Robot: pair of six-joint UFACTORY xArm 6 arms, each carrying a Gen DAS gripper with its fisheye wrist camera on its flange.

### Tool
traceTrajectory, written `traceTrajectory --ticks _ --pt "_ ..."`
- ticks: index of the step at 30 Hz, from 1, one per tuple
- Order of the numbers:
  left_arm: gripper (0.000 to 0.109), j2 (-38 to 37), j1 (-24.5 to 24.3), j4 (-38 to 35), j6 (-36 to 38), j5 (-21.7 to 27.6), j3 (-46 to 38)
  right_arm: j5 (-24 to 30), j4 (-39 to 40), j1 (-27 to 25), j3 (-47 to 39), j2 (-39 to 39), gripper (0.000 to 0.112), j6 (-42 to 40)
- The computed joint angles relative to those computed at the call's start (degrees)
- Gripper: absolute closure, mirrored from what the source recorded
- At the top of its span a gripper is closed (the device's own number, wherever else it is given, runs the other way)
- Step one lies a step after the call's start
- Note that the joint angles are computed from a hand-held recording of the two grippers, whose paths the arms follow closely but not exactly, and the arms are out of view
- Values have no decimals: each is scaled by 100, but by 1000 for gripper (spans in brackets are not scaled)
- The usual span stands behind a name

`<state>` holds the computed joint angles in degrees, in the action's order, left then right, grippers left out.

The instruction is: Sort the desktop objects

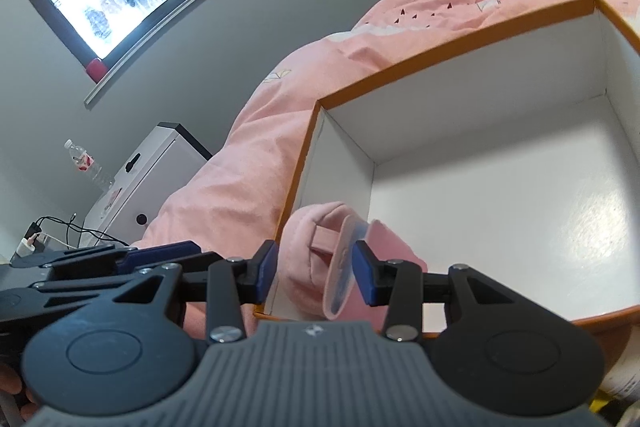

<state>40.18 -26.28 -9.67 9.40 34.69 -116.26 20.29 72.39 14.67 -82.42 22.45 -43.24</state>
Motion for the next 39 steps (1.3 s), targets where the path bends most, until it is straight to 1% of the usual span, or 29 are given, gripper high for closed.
traceTrajectory --ticks 3,6,13,15,16,20,22,24,25,28,30,34,37,39 --pt "71 -26 -5 -105 62 -28 35 -3 -215 -34 38 -24 67 195" --pt "71 -40 -15 -340 287 36 15 37 -418 -98 121 -117 67 282" --pt "71 -135 -129 -1281 930 325 4 -2 -648 -262 433 -567 68 245" --pt "71 -139 -175 -1534 1101 540 -41 -198 -1033 -263 645 -753 68 476" --pt "71 -93 -198 -1559 1117 743 -146 -284 -1172 -262 768 -859 68 511" --pt "71 194 -256 -1319 675 1536 -664 -354 -1524 -300 1249 -1286 71 620" --pt "71 290 -256 -1350 531 1722 -764 -412 -1914 -301 1513 -1478 73 812" --pt "71 383 -256 -1337 432 1831 -845 -457 -2471 -291 1798 -1638 76 1140" --pt "71 409 -262 -1325 407 1849 -845 -439 -2640 -290 1927 -1705 76 1216" --pt "57 454 -267 -1249 258 1883 -820 -345 -2759 -276 2216 -1838 76 1152" --pt "57 490 -259 -1221 150 1867 -799 -261 -2822 -260 2366 -1876 76 1102" --pt "57 608 -238 -1270 -23 1880 -818 -271 -3036 -151 2548 -1844 76 1027" --pt "57 650 -238 -1398 -54 1783 -747 -500 -3118 -2 2653 -1834 79 888" --pt "57 635 -246 -1492 13 1679 -648 -650 -3311 74 2715 -1818 79 965"
